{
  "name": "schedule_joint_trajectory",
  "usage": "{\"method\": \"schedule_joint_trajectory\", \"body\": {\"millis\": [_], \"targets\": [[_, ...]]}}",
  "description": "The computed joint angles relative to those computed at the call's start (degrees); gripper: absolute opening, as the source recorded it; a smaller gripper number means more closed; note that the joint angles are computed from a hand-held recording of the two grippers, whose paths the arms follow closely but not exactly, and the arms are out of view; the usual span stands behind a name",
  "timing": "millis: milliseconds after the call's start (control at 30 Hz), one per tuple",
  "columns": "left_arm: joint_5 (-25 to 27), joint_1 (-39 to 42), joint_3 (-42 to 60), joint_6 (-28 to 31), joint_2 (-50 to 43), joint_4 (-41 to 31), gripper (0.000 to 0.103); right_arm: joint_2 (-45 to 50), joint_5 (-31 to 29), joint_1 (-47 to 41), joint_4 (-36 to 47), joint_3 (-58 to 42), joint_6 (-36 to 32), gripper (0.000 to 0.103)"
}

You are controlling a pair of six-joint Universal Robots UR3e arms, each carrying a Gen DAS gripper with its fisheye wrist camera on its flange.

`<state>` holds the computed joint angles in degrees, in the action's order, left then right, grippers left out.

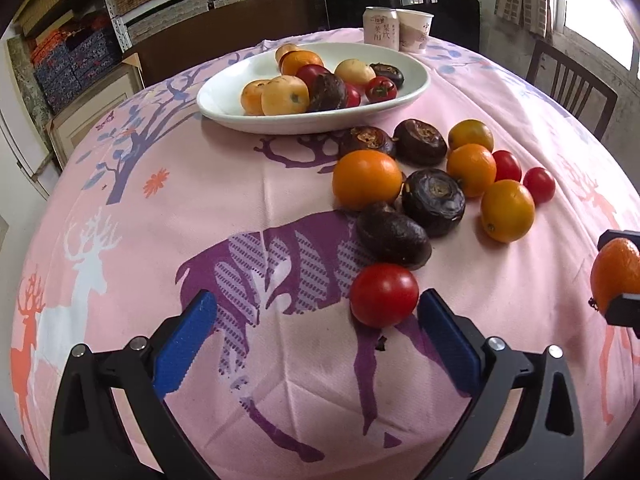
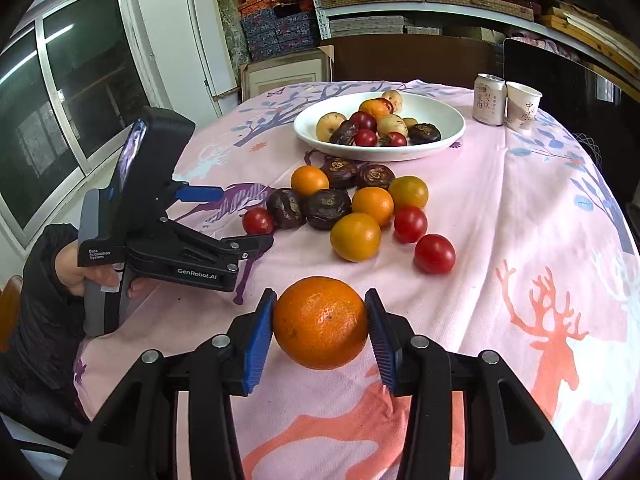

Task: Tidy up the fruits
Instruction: 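Grasp a mandarin with the right gripper while the left grasps a red tomato, then carry the tomato and mandarin onto the white plate and open both grippers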

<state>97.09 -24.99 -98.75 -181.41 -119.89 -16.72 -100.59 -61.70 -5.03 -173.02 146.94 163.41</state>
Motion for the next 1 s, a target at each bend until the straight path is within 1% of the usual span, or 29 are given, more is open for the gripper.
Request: {"method": "schedule_joint_trajectory", "body": {"millis": [33,67,100,133,167,233,267,333,467,500,533,600,700,733,767,867,933,1000], "targets": [[-2.53,1.0,-0.87,-0.3,0.66,0.26,0.085,0.12,0.29,0.02,0.17,-0.24,0.42,0.046],[-5.87,2.03,-2.36,-0.16,1.65,1.34,0.063,0.33,1.04,-0.35,0.7,-0.72,0.31,0.046],[-5.77,1.68,-3.11,0.14,2.07,2.47,0.053,-0.01,1.42,-0.62,1.28,-0.93,0.08,0.046],[-5.99,1.16,-3.38,1.36,2.37,2.73,0.032,-0.18,1.06,-0.51,1.32,-1.2,0.19,0.046],[-5.94,0.54,-3.68,2.06,2.48,3.09,0.029,-0.44,0.35,-0.18,1.26,-1.45,0.52,0.046],[-3.19,-1.33,-3.77,2.82,2.15,3.78,0.029,-2.01,-0.08,-0.71,2.35,-1.67,0.47,0.046],[-3.13,-1.57,-4.07,3.12,2.49,3.63,0.029,-3.16,-0.08,-1.29,3.04,-1.56,0.38,0.046],[-4.82,-1.01,-5.27,2.68,4.29,3.12,0.029,-4.98,-0.51,-2.35,3.89,-1.56,0.36,0.046],[-5.8,-0.31,-7.7,1.01,9.15,4.59,0.029,-5.94,-1.92,-4.13,2.89,-2.98,3.43,0.046],[-6.58,0.15,-7.37,0.19,10.3,3.77,0.029,-5.38,-2.37,-4.47,1.3,-3.41,4.5,0.046],[-6.36,0.44,-5.93,-1.17,10.9,2.45,0.029,-3.89,-2.92,-4.49,-2.38,-3.72,5.71,0.046],[-2.99,-0.06,-1.69,-4.32,10.24,0.12,0.029,0.12,-2.33,-4.87,-9.72,-4.94,6.79,0.046],[0.4,0.29,7.9,-8.82,6.48,-4.89,0.029,9.49,-5.95,-2.0,-12.23,-14.82,10.88,0.046],[2.35,0.19,12.25,-9.71,4.03,-6.41,0.029,12.64,-6.66,-1.09,-10.73,-19.5,12.43,0.046],[3.18,0.36,15.37,-9.95,2.22,-7.31,0.029,15.99,-7.38,-0.14,-9.83,-23.96,14.07,0.046],[2.61,2.47,28.08,-11.41,-4.9,-12.92,0.029,26.7,-10.44,3.16,-5.98,-38.8,16.62,0.046],[2.61,3.62,37.47,-10.72,-10.34,-16.93,0.029,33.2,-11.78,4.54,-2.06,-48.52,17.96,0.046],[4.12,4.16,47.69,-9.62,-16.33,-20.87,0.029,39.11,-12.46,5.29,2.14,-57.48,19.15,0.046]]}}
